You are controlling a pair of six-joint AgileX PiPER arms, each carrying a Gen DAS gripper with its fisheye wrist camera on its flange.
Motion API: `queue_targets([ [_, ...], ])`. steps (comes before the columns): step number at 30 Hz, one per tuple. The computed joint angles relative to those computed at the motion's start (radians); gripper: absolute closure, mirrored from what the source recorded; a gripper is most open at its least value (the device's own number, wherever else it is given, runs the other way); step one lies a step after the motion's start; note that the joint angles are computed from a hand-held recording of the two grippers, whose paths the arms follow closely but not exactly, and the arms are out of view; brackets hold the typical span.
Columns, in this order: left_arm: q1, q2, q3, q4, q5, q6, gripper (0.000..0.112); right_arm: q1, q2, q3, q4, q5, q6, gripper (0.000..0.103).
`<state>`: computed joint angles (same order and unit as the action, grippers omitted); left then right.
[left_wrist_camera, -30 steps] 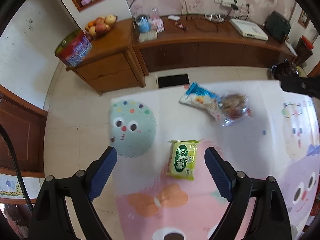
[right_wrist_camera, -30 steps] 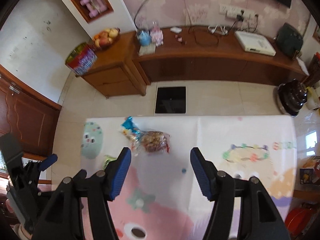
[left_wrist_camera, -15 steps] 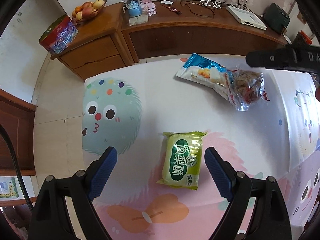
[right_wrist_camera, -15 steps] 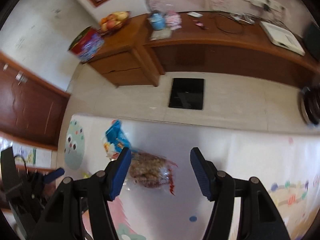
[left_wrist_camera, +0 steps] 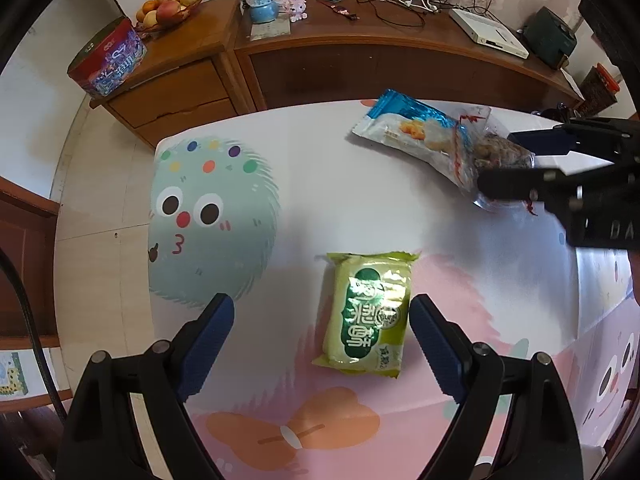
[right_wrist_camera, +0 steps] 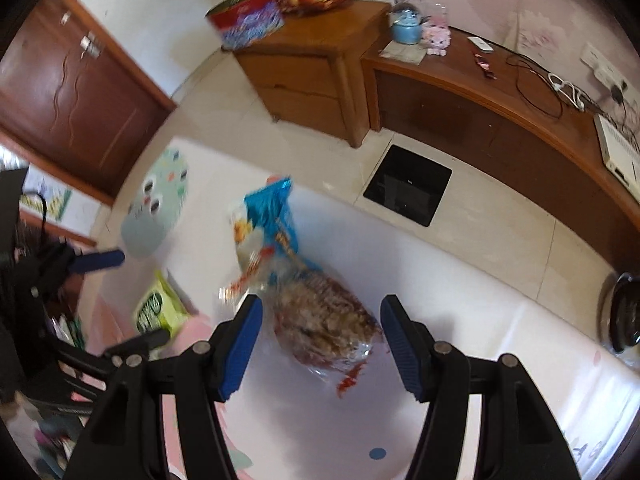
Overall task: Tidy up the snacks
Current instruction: 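Grasp the green biscuit pack with left tool while right tool grasps the clear brown-snack bag, then carry the green pack and brown-snack bag over the white tray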
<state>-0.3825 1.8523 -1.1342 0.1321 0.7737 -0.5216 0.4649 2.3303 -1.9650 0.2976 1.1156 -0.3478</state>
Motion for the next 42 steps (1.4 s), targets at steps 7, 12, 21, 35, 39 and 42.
queue_targets([
  [7, 0.001, 0.005, 0.005, -0.029, -0.003, 0.020, 0.024, 0.058, -0.026, 0.049, -0.102, -0.032, -0.010, 0.041],
  [12, 0.019, 0.014, 0.005, -0.099, -0.006, 0.088, 0.046, 0.090, -0.032, 0.067, -0.151, -0.059, -0.001, 0.042],
  [21, -0.073, -0.025, 0.050, -0.039, -0.015, 0.016, 0.077, 0.137, -0.178, 0.316, -0.197, -0.182, -0.051, 0.054],
  [35, -0.311, -0.398, 0.146, 0.010, 0.181, -0.156, 0.077, 0.077, -0.655, 0.820, -0.067, -0.275, 0.028, 0.059],
  [39, -0.444, -0.518, 0.108, 0.059, 0.305, -0.291, 0.077, 0.048, -0.849, 0.906, -0.036, -0.240, 0.073, 0.059],
  [42, -0.605, -0.572, 0.047, 0.114, 0.434, -0.443, 0.077, 0.046, -1.024, 0.966, -0.032, -0.193, 0.135, 0.059],
])
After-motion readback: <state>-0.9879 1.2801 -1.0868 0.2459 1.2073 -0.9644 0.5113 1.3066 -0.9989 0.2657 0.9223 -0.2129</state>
